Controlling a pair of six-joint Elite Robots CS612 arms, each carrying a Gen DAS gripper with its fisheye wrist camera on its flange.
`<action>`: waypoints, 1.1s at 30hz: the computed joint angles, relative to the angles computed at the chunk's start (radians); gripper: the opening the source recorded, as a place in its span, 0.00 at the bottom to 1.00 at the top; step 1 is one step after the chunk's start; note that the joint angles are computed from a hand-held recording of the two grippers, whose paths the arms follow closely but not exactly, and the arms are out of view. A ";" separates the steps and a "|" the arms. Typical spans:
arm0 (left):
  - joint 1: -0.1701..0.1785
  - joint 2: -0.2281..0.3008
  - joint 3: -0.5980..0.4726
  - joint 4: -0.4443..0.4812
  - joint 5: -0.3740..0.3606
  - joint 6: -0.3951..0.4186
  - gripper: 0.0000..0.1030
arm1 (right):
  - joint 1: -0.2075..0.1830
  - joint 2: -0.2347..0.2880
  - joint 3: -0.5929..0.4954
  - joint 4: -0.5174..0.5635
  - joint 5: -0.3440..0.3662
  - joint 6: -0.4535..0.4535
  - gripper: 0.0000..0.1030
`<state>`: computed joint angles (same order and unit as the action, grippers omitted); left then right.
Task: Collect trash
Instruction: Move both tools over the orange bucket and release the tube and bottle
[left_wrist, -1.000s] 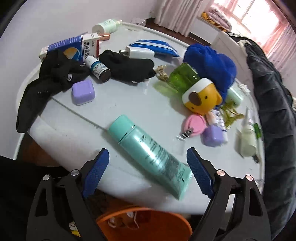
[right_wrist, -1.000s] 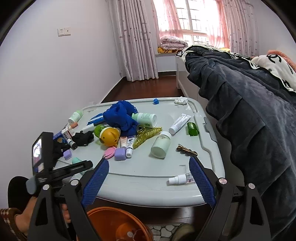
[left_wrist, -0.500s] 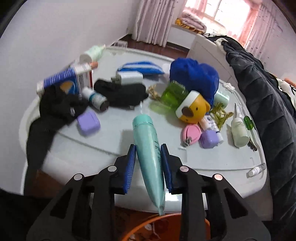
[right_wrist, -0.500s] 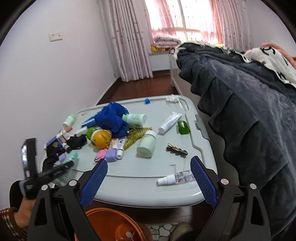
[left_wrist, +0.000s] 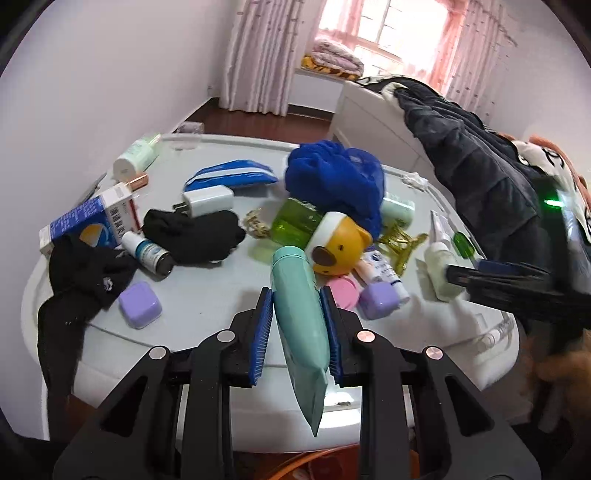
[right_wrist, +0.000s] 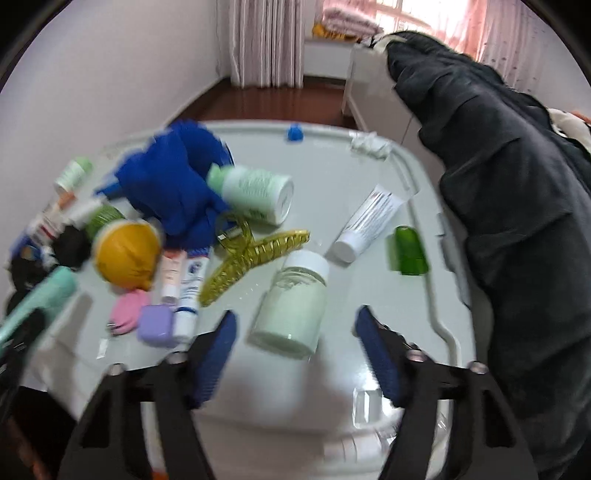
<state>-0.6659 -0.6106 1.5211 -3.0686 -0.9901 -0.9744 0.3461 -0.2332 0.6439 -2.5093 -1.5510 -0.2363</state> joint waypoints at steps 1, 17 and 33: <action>-0.001 0.002 -0.002 -0.006 0.001 0.008 0.25 | 0.002 0.014 -0.025 0.016 -0.009 -0.003 0.56; -0.017 -0.015 0.023 -0.045 -0.058 0.064 0.25 | -0.018 -0.114 0.191 -0.086 0.159 -0.006 0.40; -0.083 -0.083 0.151 0.106 -0.440 0.079 0.25 | -0.032 -0.349 0.701 0.042 0.269 -0.097 0.40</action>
